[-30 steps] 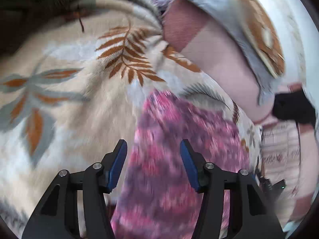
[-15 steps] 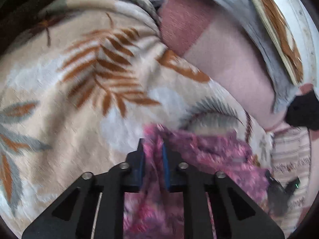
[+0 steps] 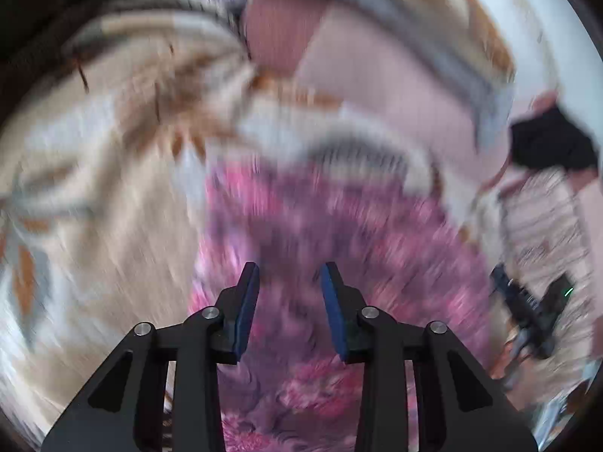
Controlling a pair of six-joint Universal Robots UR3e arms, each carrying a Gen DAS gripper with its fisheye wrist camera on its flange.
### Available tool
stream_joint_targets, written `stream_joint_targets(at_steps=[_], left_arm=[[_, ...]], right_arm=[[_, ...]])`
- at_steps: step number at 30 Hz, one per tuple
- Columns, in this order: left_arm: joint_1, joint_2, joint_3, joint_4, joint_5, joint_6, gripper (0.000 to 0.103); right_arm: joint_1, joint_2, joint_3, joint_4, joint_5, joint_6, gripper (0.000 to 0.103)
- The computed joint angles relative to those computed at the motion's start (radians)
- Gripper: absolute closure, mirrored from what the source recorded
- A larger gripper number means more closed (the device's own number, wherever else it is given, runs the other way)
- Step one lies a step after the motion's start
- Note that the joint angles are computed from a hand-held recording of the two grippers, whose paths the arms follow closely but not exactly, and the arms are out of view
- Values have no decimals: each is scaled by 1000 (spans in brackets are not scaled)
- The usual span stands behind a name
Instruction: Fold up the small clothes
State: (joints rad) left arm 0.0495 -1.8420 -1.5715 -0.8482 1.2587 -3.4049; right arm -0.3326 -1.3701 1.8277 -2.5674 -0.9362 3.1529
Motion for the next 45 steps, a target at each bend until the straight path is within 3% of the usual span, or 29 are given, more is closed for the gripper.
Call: stream_joint_targets(at_steps=[2,4,7,8,10,12,15,16,17,20,24,26,28,30,34,37,40,45], left_arm=[[-53,-21,-26,33,96,-26,73],[-67,8,-13,-7,121,-32,73],[-39,109,-70,-26,23,-8,72],[-49,143,-89,-27,21,0,67],[-65,209,-166,-4,16,1,59],[-93,193,-185,7,20,-22,58],[-166,181,-234,73,116,-51,59],[-193,191,-213,43,154,-49,59],[-201,204,-191,-3,146,-44,59],[-164,308,-283,23,38,-50,54],[-161,333,-409,58,26,-89,51],[-149,376,-476,115,15,-76,52],[-118,414,-455,31,-17,-62,52],[-50,485,-474,-24,-63,-36,52],[95,524,-460,-174,-100,33,51],[234,562,-476,-328,-237,142,53],[326,613,-462,-400,-283,179,53],[435,609,-387,-482,-303,240,52]], right_arm=[[54,31,-43,136,-84,-62,84],[41,-36,13,106,-88,-62,86],[-60,-217,127,167,35,-117,83],[-89,-266,160,196,63,-150,83],[-126,-359,237,242,75,-201,80],[-139,-405,290,331,36,-271,79],[-161,-426,363,300,6,-275,84],[-165,-464,346,345,-7,-254,84],[-186,-511,351,376,7,-240,78],[-294,-701,420,480,66,-274,78],[-352,-819,512,615,-1,-309,77],[-346,-858,535,590,-14,-299,77],[-285,-847,477,592,-68,-247,74],[-208,-858,442,567,-58,-217,73],[165,-768,428,314,-171,-91,57],[479,-594,387,156,-268,-39,56],[752,-393,289,6,-373,33,56],[1016,-120,59,-64,-490,5,49]])
